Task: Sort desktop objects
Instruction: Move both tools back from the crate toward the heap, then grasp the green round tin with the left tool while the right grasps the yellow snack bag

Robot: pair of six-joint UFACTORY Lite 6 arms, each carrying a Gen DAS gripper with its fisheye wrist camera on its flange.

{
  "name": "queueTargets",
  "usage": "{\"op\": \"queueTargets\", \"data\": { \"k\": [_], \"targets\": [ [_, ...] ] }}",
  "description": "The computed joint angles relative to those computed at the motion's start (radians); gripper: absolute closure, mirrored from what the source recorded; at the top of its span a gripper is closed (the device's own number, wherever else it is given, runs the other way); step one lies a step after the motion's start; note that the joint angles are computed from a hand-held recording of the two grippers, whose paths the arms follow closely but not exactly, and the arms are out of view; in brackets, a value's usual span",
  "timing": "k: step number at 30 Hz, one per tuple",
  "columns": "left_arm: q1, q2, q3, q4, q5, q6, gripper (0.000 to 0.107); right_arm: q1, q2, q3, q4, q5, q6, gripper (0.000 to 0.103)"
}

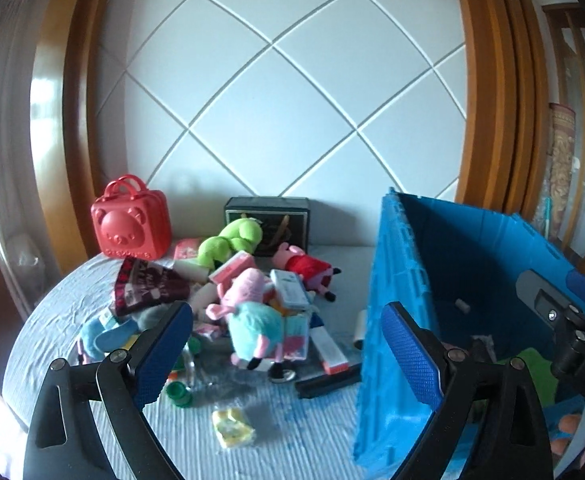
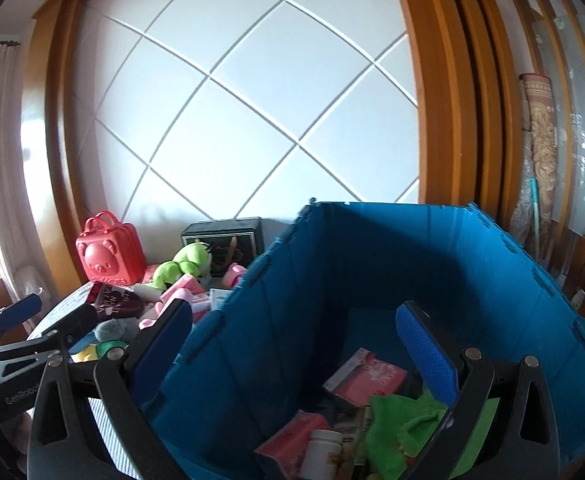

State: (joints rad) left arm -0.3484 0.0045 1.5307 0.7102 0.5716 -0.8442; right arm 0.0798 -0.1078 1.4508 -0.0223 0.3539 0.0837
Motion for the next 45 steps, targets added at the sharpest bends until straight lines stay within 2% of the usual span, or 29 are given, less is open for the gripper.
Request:
{"op": "queueTargets", "data": {
  "k": [6,10,13,17,19,22,27,31,36,38,41,43,45],
  "targets": [
    [0.346,-0.036,-0.067,-0.332,-0.121,0.398,0.011,0.298,0.169,0.179,-0.504,0.043,0.520,0.000],
    [0.560,0.041,-0.051,-0.594,-0.161,0.740,0.011,0.455,0.349,0.363,-0.681,0.104,0.708,0.000],
    [0.671,0.130,-0.024,-0.748,-0.173,0.961,0.011,0.543,0.524,0.532,-0.695,0.153,0.740,0.000],
    [0.748,0.236,-0.044,-0.856,-0.196,1.175,0.011,0.608,0.758,0.736,-0.637,0.209,0.734,0.000],
    [0.762,0.293,-0.069,-0.903,-0.215,1.265,0.011,0.622,0.854,0.782,-0.604,0.230,0.751,0.000],
    [0.762,0.378,-0.101,-0.948,-0.235,1.351,0.011,0.623,0.920,0.731,-0.568,0.234,0.793,0.000],
    [0.738,0.488,-0.160,-0.987,-0.282,1.422,0.011,0.602,1.010,0.622,-0.504,0.215,0.827,0.000],
    [0.710,0.589,-0.143,-0.927,-0.309,1.349,0.017,0.574,1.100,0.590,-0.385,0.169,0.745,0.000],
    [0.658,0.660,-0.111,-0.793,-0.349,1.177,0.019,0.540,1.218,0.675,-0.277,0.171,0.646,0.000],
    [0.635,0.679,-0.099,-0.728,-0.374,1.095,0.021,0.533,1.262,0.740,-0.278,0.203,0.622,0.000],
    [0.610,0.721,-0.052,-0.751,-0.379,1.109,0.023,0.515,1.304,0.802,-0.253,0.233,0.573,0.000],
    [0.593,0.746,-0.021,-0.758,-0.381,1.108,0.024,0.504,1.303,0.797,-0.241,0.232,0.551,0.008],
    [0.571,0.778,0.021,-0.728,-0.375,1.063,0.024,0.490,1.285,0.763,-0.215,0.215,0.523,0.026]
  ]
}}
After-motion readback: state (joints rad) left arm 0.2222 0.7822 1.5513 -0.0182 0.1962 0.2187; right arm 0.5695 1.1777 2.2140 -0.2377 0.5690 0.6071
